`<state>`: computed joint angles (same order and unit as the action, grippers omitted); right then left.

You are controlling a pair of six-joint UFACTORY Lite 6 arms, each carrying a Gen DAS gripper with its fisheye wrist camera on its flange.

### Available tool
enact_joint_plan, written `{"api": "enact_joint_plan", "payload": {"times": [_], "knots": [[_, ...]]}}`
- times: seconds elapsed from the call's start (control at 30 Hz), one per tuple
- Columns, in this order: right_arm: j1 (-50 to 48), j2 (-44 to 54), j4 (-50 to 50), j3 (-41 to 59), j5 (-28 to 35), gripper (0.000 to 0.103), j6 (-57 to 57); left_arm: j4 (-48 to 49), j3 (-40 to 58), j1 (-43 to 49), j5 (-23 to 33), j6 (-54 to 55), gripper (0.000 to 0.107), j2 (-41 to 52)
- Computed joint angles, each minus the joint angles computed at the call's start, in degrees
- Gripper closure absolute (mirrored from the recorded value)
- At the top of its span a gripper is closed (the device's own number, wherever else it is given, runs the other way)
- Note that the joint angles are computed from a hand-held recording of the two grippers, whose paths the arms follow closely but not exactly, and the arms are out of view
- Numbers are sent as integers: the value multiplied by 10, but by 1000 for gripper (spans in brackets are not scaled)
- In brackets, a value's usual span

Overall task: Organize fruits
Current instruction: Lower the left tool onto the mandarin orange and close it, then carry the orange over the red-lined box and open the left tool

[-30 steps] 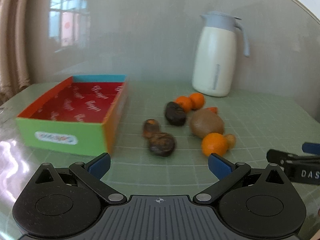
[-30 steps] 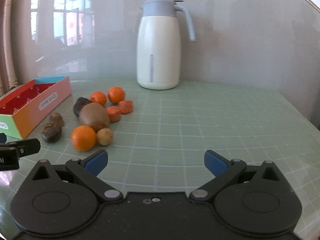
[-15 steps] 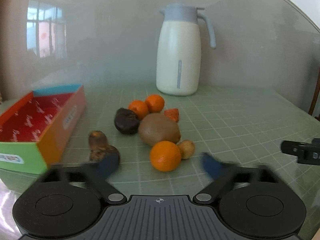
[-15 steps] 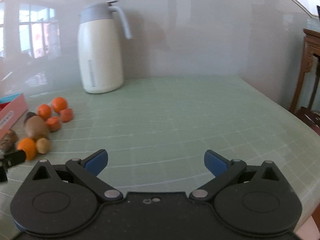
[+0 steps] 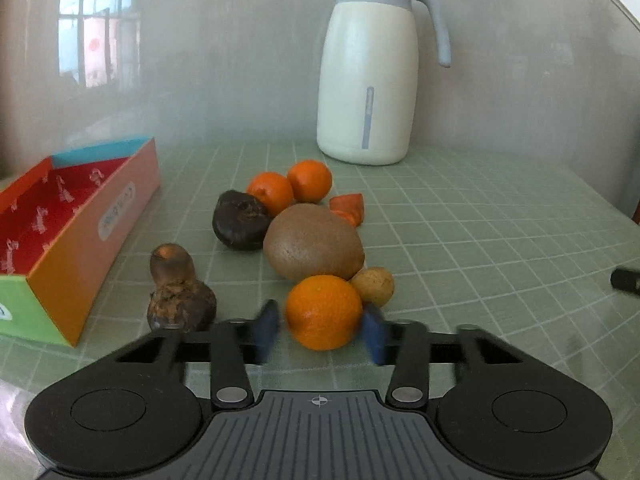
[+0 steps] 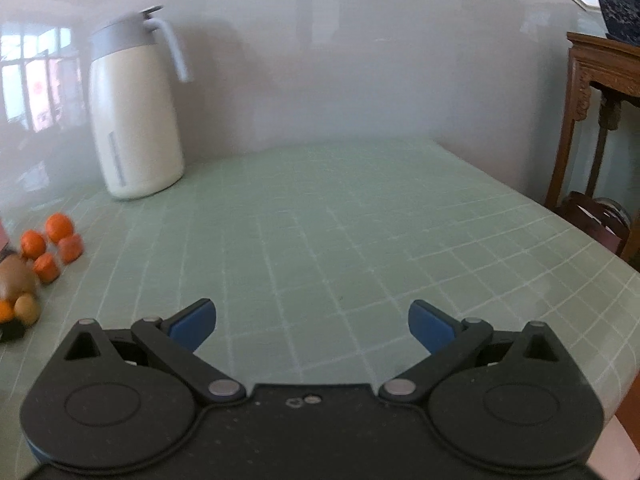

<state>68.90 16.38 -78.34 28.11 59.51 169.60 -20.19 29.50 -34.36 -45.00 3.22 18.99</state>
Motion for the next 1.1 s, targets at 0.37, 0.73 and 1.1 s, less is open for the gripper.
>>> {"api": "enact_joint_plan", "payload": {"times": [0.37,0.73,1.1], "knots": [[-19,0,-11,2,-7,0,10,30,-61,46,-48,-16,68,-64],[-32,61,-36,124,-4,0,-47,156,-128,241,-76,-43,68,-160],[-36,166,-51,290,-11,0,-147,252,-63,407,-77,-74,68,-101]]}}
